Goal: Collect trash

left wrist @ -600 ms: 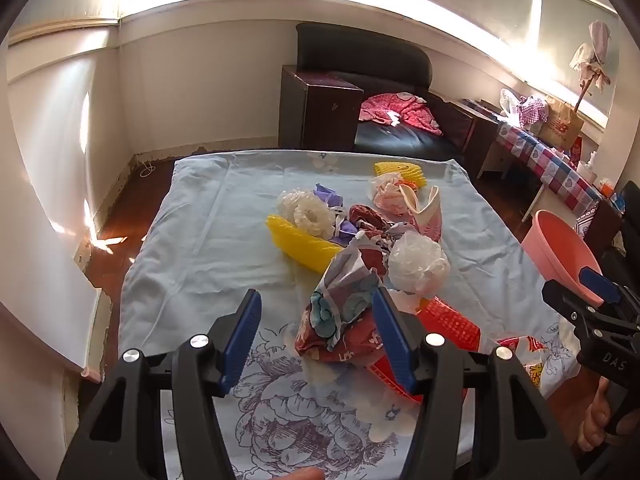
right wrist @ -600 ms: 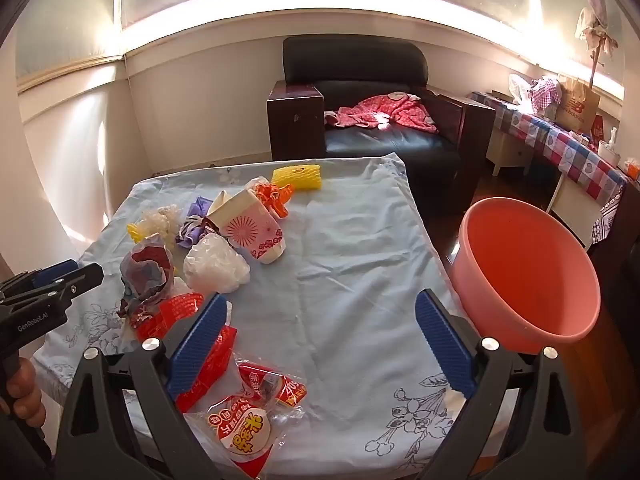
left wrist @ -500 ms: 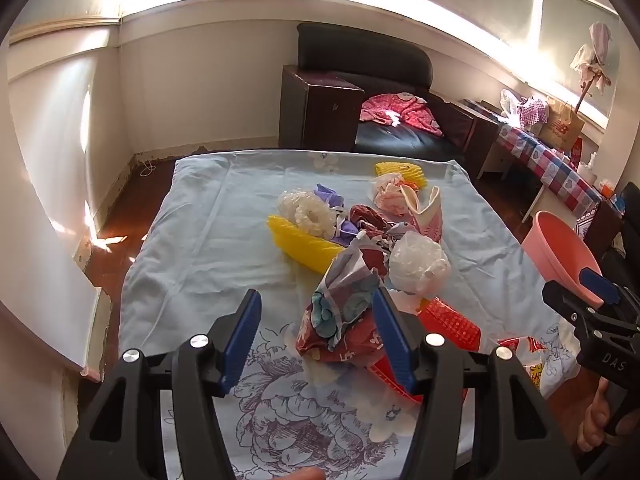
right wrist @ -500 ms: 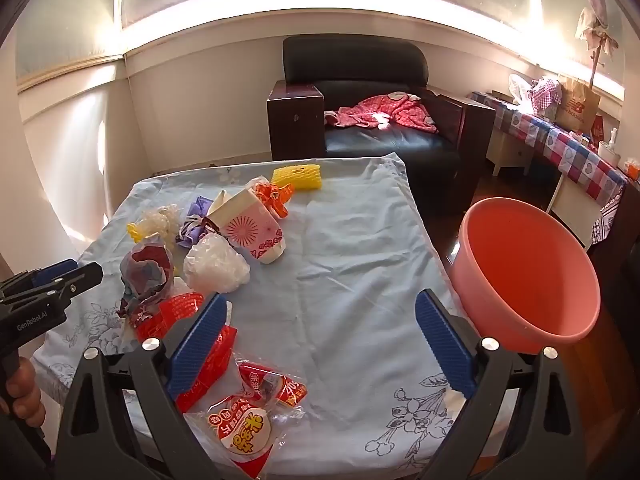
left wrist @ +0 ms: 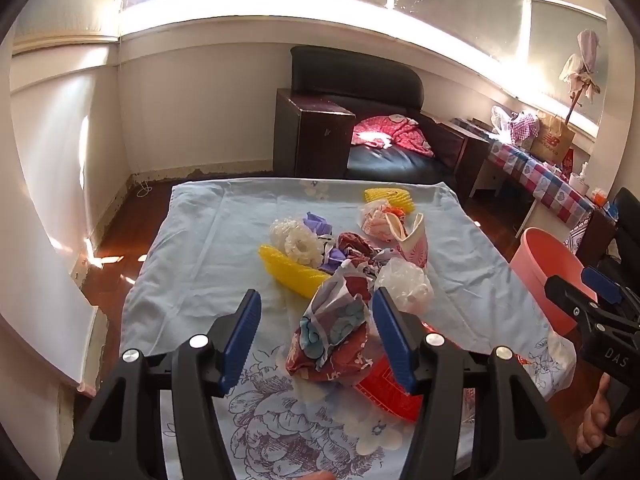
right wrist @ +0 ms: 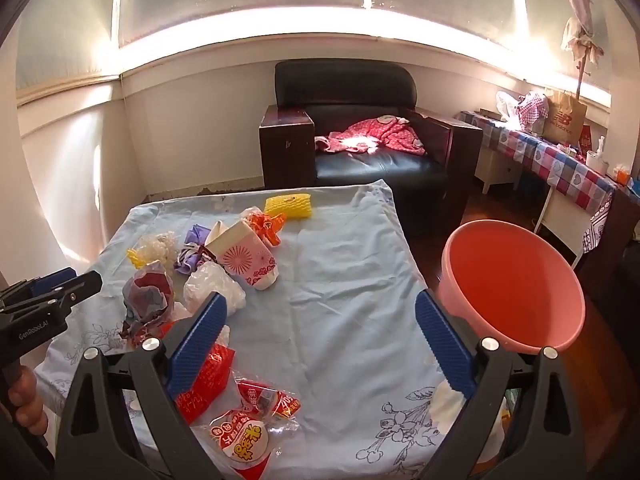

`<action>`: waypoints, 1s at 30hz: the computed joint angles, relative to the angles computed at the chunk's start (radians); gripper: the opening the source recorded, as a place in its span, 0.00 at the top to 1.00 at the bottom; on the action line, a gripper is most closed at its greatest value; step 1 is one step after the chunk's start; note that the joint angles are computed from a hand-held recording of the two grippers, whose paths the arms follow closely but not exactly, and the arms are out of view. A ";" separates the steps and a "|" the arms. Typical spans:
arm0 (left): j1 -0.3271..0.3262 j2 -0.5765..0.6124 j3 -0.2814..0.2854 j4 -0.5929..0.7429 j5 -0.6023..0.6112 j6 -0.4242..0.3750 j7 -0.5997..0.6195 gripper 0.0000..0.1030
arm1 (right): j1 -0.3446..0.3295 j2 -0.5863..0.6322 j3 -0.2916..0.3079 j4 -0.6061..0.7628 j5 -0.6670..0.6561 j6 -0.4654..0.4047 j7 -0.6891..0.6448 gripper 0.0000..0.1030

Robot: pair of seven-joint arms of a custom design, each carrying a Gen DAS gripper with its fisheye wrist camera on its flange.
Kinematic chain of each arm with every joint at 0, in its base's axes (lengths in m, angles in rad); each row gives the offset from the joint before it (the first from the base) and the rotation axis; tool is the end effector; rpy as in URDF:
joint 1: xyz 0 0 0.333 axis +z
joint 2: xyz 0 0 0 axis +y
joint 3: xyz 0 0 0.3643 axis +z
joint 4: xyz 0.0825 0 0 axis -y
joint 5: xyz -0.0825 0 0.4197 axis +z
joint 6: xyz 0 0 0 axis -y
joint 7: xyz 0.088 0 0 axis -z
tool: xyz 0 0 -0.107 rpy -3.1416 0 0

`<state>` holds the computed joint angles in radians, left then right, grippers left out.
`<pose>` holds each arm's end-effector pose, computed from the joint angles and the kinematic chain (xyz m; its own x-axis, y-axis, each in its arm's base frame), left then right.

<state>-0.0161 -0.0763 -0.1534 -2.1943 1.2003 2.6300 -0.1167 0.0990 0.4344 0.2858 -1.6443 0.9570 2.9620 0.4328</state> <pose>0.5647 -0.1213 0.4904 0.4970 -0.8622 0.0980 -0.4836 -0.3689 -0.7938 0.7345 0.1984 0.4760 0.5522 -0.8327 -0.0412 -0.4651 -0.2666 -0.8442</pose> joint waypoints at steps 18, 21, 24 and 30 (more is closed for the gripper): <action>-0.005 -0.013 -0.008 0.002 0.095 -0.007 -0.074 0.44 | 0.003 -0.018 0.002 0.001 0.163 0.009 -0.144 0.07; -0.006 -0.013 -0.008 0.002 0.096 -0.008 -0.076 0.44 | 0.006 -0.018 -0.002 0.001 0.160 0.009 -0.139 0.07; -0.006 -0.013 -0.008 0.002 0.095 -0.007 -0.075 0.44 | 0.007 -0.018 -0.004 0.001 0.154 0.006 -0.133 0.07; -0.006 -0.013 -0.008 0.002 0.095 -0.007 -0.077 0.44 | 0.002 -0.017 0.004 0.001 0.163 0.010 -0.146 0.07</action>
<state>-0.0223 -0.0891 -0.1611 -2.1926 1.2957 2.6225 -0.1934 0.1008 0.4173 0.2894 -1.6433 1.1202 2.9716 0.2868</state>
